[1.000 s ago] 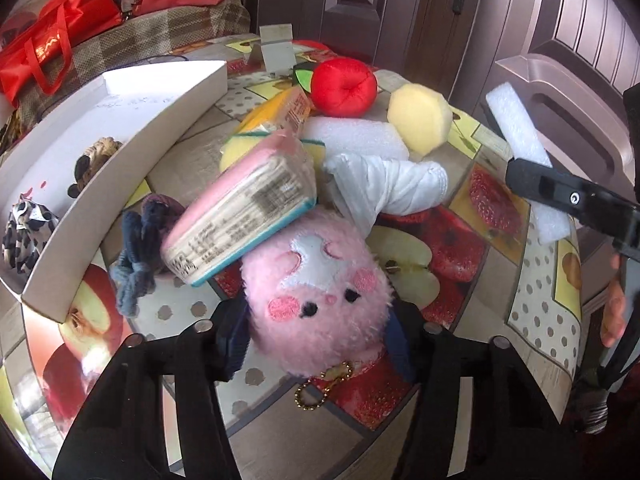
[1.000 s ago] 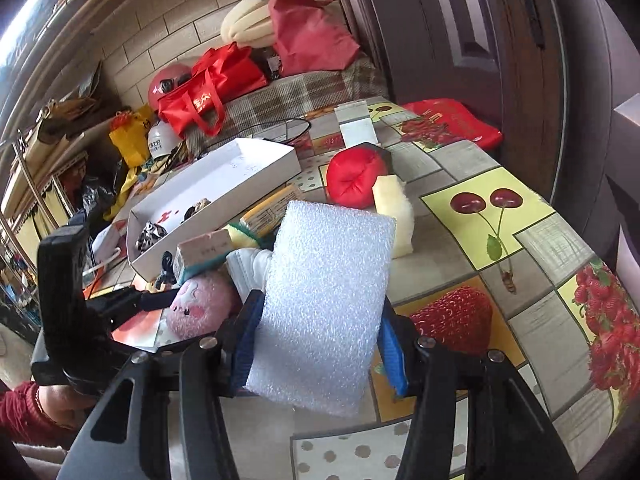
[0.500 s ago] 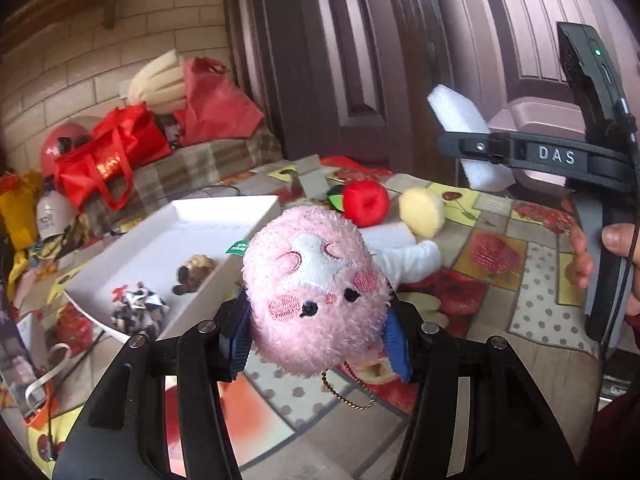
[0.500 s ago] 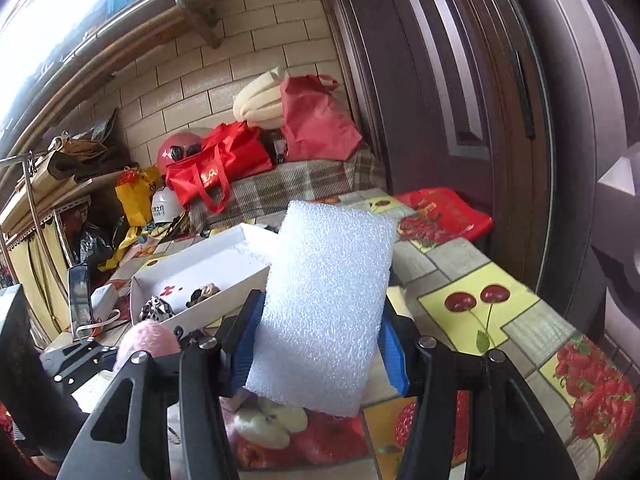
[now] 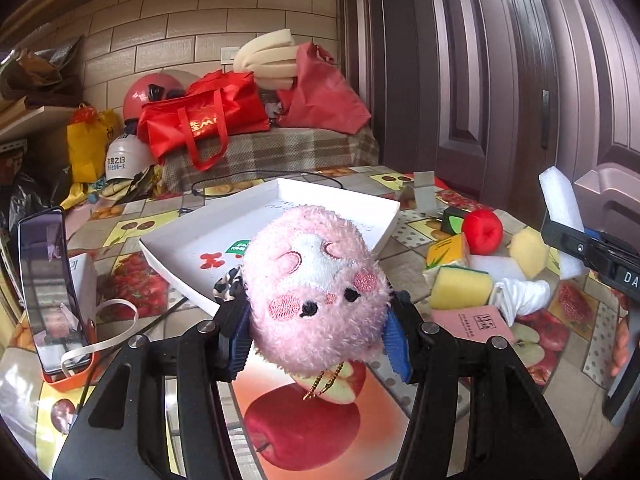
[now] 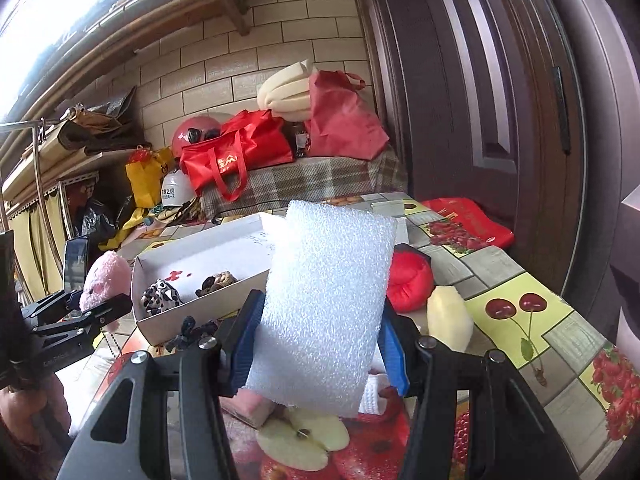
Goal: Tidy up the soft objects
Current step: 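Carry the pig with the left tool into the tray while the right tool releases the foam there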
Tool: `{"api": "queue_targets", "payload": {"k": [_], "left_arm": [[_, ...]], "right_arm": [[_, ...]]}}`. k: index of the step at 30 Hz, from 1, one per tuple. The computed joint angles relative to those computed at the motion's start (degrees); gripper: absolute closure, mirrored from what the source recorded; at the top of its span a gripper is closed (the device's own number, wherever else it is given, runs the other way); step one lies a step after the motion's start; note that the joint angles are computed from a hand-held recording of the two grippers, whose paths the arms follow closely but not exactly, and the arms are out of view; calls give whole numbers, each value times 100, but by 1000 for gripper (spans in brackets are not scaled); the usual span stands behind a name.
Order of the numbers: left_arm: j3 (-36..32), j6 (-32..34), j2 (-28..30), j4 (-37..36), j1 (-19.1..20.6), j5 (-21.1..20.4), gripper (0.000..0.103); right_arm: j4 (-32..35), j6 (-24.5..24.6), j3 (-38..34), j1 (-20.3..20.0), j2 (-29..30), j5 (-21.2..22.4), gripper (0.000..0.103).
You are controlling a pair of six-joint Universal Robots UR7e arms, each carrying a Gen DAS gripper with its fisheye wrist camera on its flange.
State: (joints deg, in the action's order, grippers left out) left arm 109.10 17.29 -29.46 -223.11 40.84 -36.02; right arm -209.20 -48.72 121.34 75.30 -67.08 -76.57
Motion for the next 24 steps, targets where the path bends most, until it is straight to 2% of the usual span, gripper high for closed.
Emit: {"api": "queue_targets", "payload": {"k": [5, 9, 12, 20, 24], "left_arm": [[-243, 348, 57, -199, 154, 129, 48], [-357, -47, -70, 15, 376, 142, 48], [-495, -71, -69, -186, 501, 223, 48], [-1205, 221, 108, -473, 819, 438, 47], [-1278, -283, 13, -252, 970, 472, 47]], "right_arm": [[349, -141, -70, 191, 147, -91, 49], [709, -252, -171, 466, 390, -392, 49], [697, -269, -253, 643, 629, -502, 49], [882, 152, -729, 1062, 1263, -750, 49], [1139, 571, -1115, 1226, 1604, -788, 49]]}}
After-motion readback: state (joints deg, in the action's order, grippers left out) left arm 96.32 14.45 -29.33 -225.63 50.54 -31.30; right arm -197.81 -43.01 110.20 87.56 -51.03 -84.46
